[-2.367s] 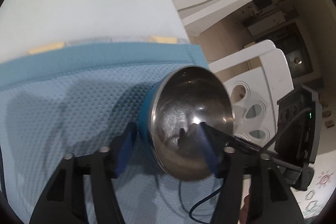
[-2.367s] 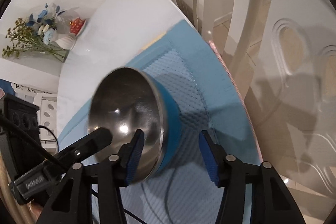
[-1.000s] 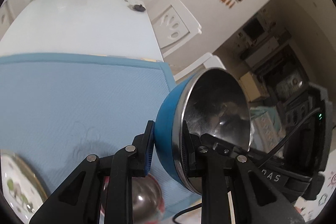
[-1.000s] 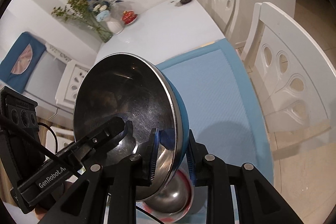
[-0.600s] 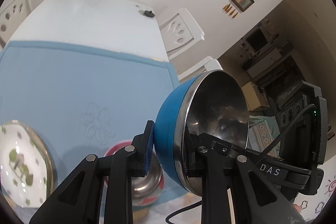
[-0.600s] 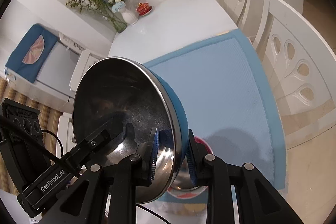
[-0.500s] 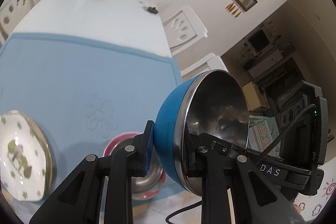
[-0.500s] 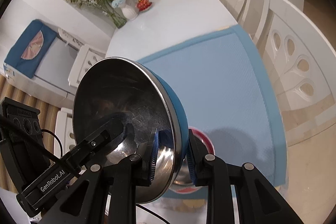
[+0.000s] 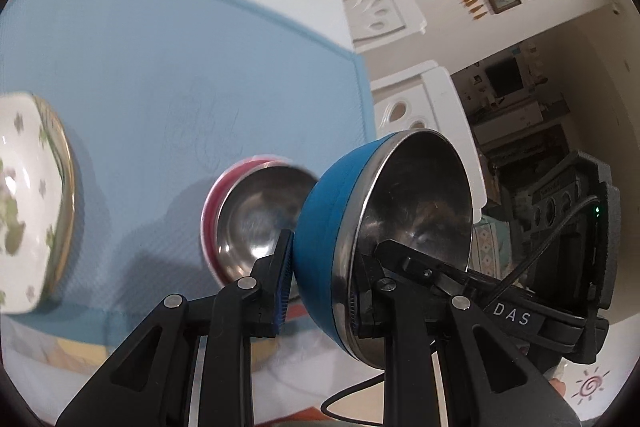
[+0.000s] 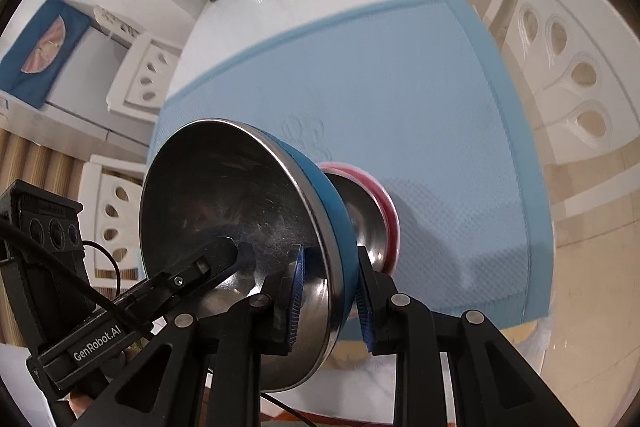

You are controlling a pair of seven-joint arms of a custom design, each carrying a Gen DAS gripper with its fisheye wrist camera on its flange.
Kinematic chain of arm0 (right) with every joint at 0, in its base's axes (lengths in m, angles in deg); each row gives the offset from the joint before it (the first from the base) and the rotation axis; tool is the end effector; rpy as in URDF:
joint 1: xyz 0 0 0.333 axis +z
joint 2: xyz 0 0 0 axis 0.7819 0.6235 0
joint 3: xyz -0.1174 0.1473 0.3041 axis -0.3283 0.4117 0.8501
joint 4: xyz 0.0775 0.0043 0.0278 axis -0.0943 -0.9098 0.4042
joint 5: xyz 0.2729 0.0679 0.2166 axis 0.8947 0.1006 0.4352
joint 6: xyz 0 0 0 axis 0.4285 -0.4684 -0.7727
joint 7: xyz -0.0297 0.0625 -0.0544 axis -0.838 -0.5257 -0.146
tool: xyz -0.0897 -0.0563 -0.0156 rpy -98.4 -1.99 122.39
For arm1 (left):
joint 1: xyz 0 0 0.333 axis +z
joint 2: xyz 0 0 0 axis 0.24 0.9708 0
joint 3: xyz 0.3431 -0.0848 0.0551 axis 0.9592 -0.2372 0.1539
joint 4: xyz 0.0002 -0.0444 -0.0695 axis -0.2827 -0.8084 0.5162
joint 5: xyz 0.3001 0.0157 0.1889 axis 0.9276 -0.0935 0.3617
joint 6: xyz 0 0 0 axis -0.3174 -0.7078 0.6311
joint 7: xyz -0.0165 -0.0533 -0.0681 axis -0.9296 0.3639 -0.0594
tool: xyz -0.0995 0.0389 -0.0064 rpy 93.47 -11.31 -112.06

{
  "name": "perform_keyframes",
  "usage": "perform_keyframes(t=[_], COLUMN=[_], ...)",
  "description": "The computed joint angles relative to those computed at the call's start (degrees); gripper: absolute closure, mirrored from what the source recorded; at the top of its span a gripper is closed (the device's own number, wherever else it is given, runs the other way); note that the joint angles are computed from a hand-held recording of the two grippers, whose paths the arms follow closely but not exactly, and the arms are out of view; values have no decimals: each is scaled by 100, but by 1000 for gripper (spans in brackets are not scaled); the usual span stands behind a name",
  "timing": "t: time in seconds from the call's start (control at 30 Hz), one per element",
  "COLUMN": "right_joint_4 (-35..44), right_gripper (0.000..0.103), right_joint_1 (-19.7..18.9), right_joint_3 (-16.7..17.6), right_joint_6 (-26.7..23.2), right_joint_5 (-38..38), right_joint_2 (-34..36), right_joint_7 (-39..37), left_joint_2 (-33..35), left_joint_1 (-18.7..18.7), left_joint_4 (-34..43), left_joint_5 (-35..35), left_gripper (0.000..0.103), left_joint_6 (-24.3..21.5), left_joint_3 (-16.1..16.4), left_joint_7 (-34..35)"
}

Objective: Organize plates and bowls
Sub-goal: 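Carry the blue steel bowl with both tools and lower it into the magenta bowl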

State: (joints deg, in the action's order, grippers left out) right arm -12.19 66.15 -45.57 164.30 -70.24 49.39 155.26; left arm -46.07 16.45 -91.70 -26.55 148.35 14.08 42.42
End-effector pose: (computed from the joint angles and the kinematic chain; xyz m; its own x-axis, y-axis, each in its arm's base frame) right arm 0.6218 0.2144 0.5230 -0.1949 -0.9021 -0.3850 -0.9389 0.2851 -0.1927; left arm 0.7180 -0.1495 0.4641 -0.1914 -0.7508 0.6322 -0.9675 0.0357 -0.2504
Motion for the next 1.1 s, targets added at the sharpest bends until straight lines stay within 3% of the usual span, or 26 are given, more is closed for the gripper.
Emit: perform_keyframes(t=[0.43, 1.0, 1.1], right_joint_4=[-317, -70, -35], right_gripper=[78, 77, 77], right_joint_1=[-72, -36, -64], right_joint_3=[38, 49, 56], right_joint_6=[-200, -313, -314], right_joint_5=[320, 300, 321], right_joint_2=[101, 385, 409], right_joint_7=[-95, 8, -36], left_joint_2=[14, 227, 279], left_joint_1=[-127, -127, -193], left_joint_4=[-294, -137, -23], left_joint_5=[381, 602, 719], left_gripper=[84, 84, 78], left_joint_6=[-100, -189, -166], left_joint_3=[108, 127, 194], left_joint_7=[-9, -144, -320])
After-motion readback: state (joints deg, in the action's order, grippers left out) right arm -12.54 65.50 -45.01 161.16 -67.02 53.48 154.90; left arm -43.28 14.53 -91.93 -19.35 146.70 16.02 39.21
